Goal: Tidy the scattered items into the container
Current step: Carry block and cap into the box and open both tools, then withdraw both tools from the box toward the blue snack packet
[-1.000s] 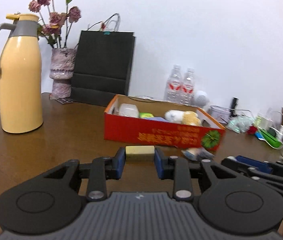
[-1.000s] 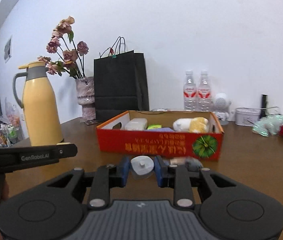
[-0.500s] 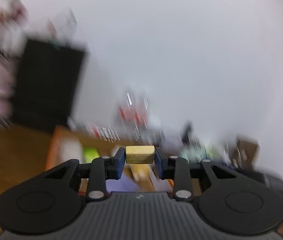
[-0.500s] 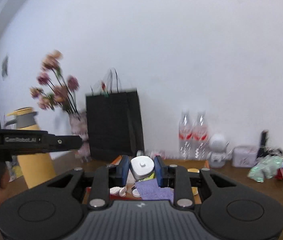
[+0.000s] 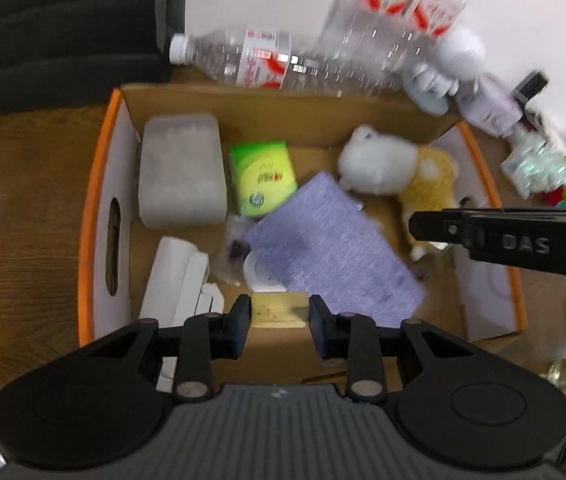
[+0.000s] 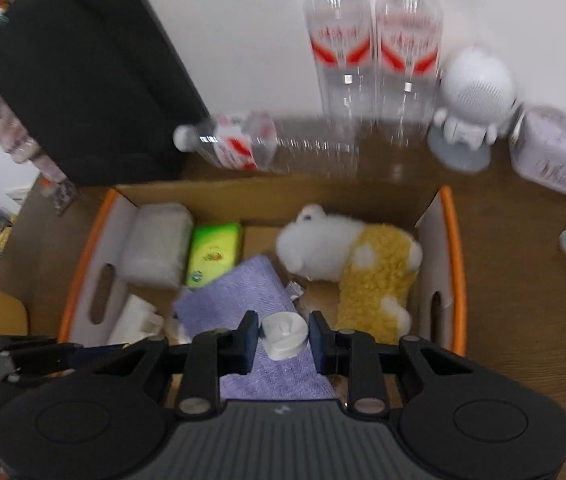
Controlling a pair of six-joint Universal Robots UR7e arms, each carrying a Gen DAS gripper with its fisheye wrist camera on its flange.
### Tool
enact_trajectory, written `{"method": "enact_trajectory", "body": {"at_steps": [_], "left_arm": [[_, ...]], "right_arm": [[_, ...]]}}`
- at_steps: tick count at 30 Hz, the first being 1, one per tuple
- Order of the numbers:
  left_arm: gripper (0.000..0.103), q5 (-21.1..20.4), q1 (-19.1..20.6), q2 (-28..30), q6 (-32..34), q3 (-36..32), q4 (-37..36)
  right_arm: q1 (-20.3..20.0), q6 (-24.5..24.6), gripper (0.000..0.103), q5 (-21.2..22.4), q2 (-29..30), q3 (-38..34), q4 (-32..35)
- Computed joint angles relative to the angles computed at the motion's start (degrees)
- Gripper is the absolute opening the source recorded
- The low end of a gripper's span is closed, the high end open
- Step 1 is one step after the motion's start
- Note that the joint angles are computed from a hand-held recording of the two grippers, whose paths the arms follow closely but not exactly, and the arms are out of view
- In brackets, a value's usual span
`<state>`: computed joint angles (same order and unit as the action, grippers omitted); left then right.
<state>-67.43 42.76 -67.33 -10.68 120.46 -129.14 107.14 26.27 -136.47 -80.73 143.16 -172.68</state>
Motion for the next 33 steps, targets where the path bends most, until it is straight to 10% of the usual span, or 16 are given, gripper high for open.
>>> {"method": "enact_trajectory", "body": {"at_steps": [4, 8, 14, 20, 28, 33], "left_arm": [[0.046, 2.0, -0.1, 1.2, -0.8, -1.7, 3.6], [0.069, 1.8, -1.1, 0.1, 0.0, -3.2, 5.5], [0.093, 5.0, -2.2, -1.8, -4.8, -4.8, 11.6], [0.096, 6.0, -3.0, -5.0, -8.6, -3.9, 16.9], [0.098, 10.9, -9.8, -14.5, -14.0, 0.3, 17.6], [0.103, 19.7, -20.6, -27.5, -13.1, 12.7, 8.2]], "right_arm": [[-2.8, -0.4, 0.029, -1.0, 3.0, -0.9, -0.6], [-1.7, 2.0, 0.070, -2.7, 2.5, -2.7, 5.1], [0.8, 10.2, 0.084, -1.8, -3.5, -4.9, 22.7], [1.8, 16.1, 0.084, 0.7, -3.3, -5.3, 35.3], [13.5, 25.5, 0.087, -2.3, -5.5, -7.6, 41.7], [25.4, 30.8, 0.093, -15.4, -2.5, -5.6, 37.6]]}}
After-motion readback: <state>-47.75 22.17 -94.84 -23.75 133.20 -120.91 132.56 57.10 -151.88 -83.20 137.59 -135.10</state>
